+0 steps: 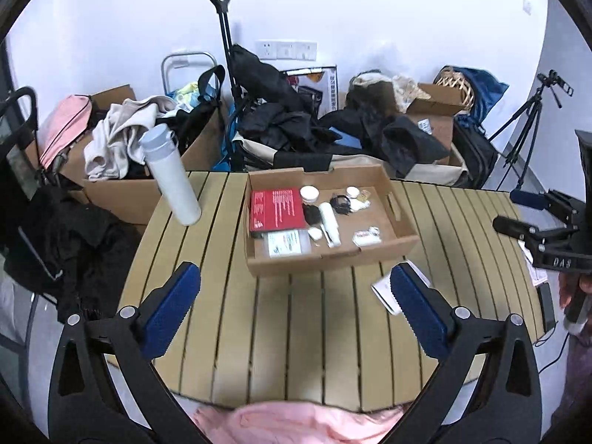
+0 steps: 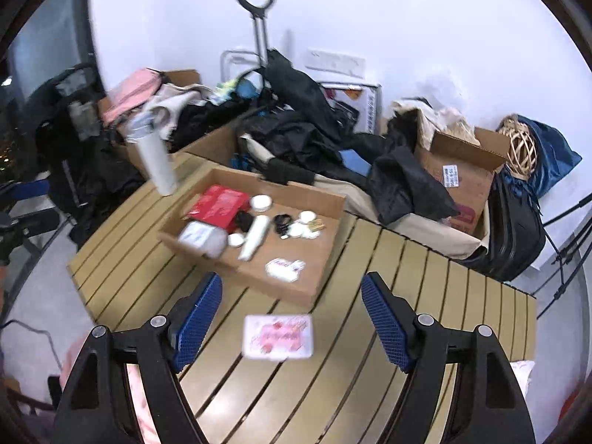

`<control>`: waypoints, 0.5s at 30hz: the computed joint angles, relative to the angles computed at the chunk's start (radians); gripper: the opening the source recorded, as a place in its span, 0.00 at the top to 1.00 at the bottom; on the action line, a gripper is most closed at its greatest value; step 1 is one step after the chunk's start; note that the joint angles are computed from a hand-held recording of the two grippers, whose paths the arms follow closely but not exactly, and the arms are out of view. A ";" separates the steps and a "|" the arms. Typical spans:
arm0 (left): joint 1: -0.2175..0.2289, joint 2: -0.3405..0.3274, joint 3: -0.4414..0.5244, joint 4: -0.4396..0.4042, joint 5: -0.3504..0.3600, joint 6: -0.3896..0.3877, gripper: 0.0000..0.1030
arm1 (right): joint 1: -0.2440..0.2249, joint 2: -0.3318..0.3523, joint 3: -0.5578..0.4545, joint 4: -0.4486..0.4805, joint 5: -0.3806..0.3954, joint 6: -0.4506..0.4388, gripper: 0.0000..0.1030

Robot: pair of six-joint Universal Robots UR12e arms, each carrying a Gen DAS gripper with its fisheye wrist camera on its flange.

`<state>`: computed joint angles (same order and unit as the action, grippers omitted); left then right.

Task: Organize objects
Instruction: 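Carry the white bottle and white lid into the tray with both grippers and release, then grasp the pink printed card with the left gripper while the right gripper grasps it too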

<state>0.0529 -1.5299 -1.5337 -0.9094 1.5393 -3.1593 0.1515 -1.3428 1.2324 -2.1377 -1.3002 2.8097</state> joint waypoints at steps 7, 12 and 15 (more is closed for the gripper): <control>-0.038 0.127 -0.183 0.083 -0.027 -0.016 0.00 | -0.021 -0.185 0.301 -0.245 0.049 -0.048 0.21; -0.038 0.174 -0.269 0.089 -0.098 -0.138 0.00 | -0.065 -0.263 0.423 -0.243 0.120 -0.021 0.21; -0.063 0.144 -0.256 0.045 -0.086 -0.130 0.00 | -0.075 -0.269 0.452 -0.249 0.089 -0.018 0.21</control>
<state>-0.0097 -1.3864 -1.7902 -0.8644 1.4533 -3.2891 0.0769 -1.6113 1.6841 -2.3865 -1.2111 2.7920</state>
